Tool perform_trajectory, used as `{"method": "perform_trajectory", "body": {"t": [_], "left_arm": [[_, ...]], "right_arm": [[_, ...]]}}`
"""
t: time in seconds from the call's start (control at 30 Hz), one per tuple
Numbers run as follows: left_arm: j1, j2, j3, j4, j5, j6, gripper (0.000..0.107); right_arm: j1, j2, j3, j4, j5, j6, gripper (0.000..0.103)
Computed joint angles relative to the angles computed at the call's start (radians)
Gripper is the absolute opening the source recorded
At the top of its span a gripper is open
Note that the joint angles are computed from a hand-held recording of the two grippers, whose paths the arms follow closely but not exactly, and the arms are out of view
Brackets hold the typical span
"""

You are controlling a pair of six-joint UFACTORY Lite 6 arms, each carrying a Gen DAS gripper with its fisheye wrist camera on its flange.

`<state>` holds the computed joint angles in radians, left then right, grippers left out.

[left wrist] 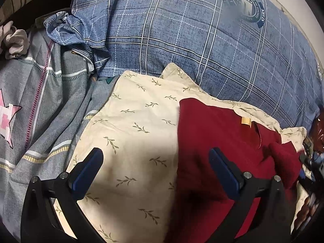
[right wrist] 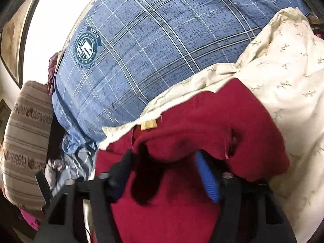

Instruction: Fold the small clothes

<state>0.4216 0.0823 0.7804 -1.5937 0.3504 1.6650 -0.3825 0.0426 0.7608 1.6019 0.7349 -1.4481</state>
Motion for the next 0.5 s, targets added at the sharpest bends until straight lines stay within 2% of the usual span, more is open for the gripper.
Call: {"method": "perform_trajectory", "body": {"t": [0.07, 0.13, 0.27, 0.33, 0.37, 0.4, 0.47, 0.5], "left_arm": [[0.007, 0.001, 0.002, 0.000, 0.004, -0.003, 0.103], [0.023, 0.006, 0.010, 0.007, 0.020, -0.022, 0.103], [0.036, 0.012, 0.018, 0.011, 0.036, -0.043, 0.103], [0.034, 0.011, 0.016, 0.005, 0.034, -0.034, 0.103], [0.034, 0.011, 0.016, 0.002, 0.032, -0.028, 0.103], [0.033, 0.011, 0.016, 0.000, 0.031, -0.024, 0.103], [0.039, 0.010, 0.017, -0.002, 0.041, -0.022, 0.103], [0.043, 0.010, 0.017, -0.004, 0.047, -0.022, 0.103]], "right_arm": [[0.068, -0.044, 0.000, 0.040, -0.058, -0.048, 0.022], [0.137, -0.072, 0.007, 0.037, -0.092, -0.061, 0.017], [0.393, -0.047, 0.039, 0.005, -0.217, -0.104, 0.017], [0.535, 0.008, 0.063, -0.094, -0.287, -0.054, 0.018], [0.593, 0.021, 0.063, -0.153, -0.335, -0.008, 0.024], [0.634, 0.021, 0.044, -0.172, -0.378, 0.009, 0.025], [0.622, -0.027, -0.020, -0.113, -0.382, -0.048, 0.031], [0.584, -0.070, -0.064, -0.088, -0.354, -0.069, 0.041]]}}
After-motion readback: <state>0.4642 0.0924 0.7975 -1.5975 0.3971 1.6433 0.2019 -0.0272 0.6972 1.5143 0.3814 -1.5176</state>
